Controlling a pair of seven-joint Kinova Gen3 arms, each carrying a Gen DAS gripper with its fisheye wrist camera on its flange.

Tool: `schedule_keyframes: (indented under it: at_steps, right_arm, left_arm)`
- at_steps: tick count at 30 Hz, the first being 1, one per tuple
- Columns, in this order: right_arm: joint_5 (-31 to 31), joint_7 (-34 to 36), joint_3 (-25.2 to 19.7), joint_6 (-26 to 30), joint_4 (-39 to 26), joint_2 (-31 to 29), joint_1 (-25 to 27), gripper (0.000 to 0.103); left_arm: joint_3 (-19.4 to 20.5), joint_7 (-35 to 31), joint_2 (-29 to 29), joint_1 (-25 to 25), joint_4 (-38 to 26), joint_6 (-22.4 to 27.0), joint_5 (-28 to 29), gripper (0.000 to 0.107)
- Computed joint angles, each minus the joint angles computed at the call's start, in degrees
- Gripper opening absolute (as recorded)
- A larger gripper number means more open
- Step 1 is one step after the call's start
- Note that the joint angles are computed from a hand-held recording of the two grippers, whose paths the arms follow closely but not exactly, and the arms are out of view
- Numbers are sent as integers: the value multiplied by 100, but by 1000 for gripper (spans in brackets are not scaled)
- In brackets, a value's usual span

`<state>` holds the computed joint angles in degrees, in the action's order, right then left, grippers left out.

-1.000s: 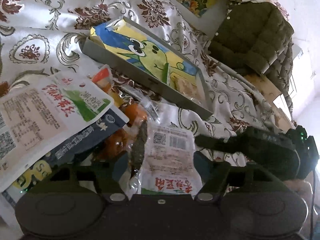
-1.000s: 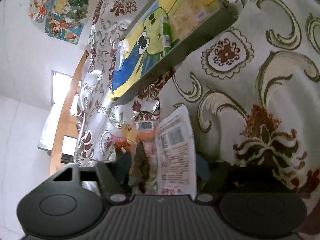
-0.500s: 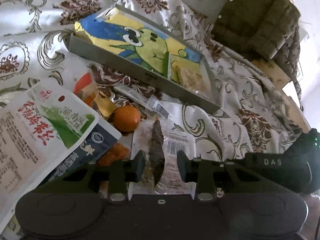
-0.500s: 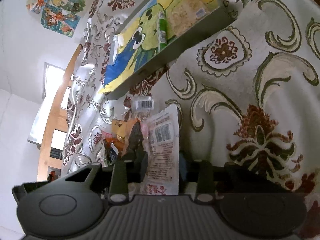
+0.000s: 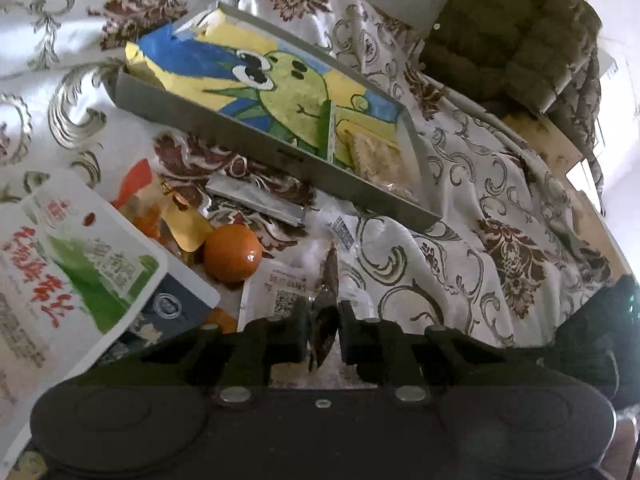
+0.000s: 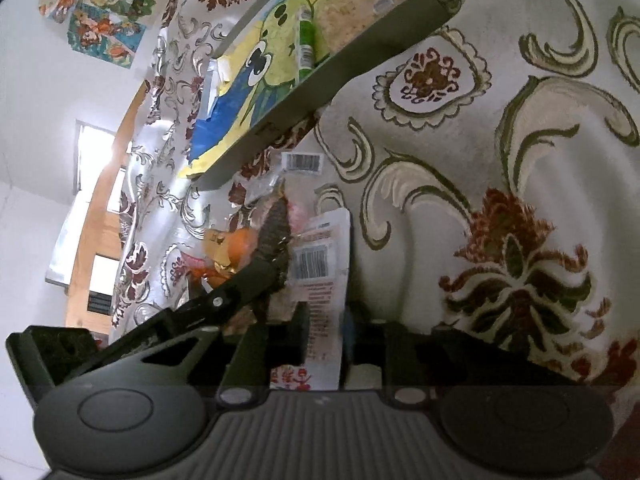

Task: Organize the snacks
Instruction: 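Lift both packets and carry them toward the grey frog tray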

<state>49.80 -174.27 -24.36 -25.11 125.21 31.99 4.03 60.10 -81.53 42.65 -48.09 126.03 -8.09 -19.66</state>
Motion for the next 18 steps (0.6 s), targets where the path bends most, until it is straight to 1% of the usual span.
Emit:
schedule_keyframes:
  at_steps: [3,4,5,7,10,12,14,15,16,17,18]
  right_arm:
    - [-132,198,106,-36,41,-95,-120,12]
    - [-243,316,173,-59,72,-143,-196,9]
    - [-353,433,231,-88,103,-192,-259,7]
    - [-572,709,342,-106,155,-312,-410,6]
    - [-763,1040,405,-223,229,-424,-505,5]
    - [-656,1093,345,-474,272,-401,-389,5]
    - [-357,1000,280,-882,308,-292,-212,12]
    - [-197,918,287,-985,290,-255,-189,15]
    - [-122,886,332,-1014,263,-247,-254,23]
    - [-107,880,394,-970,225,-257,-363,26]
    - [-97,870,441,-856,173,-278,-487,26]
  left_arm:
    - [-122,26,-348,-16,215,-239,-38,15]
    - [-209,72,-526,7,301,-331,-58,14]
    - [-377,119,-775,92,411,-471,-54,13]
    - [-677,204,-1207,265,561,-608,-55,13]
    - [-780,405,-1572,181,723,-566,-228,13]
    - [-854,512,-1777,132,857,-609,-373,13]
    - [-924,596,-1906,115,954,-642,-552,13]
    - [-997,628,-1957,159,979,-643,-624,13]
    - [-1095,665,-1999,253,980,-633,-664,13]
    - [-1155,720,-2005,310,960,-604,-723,13]
    - [-1186,788,-1985,340,930,-585,-796,13]
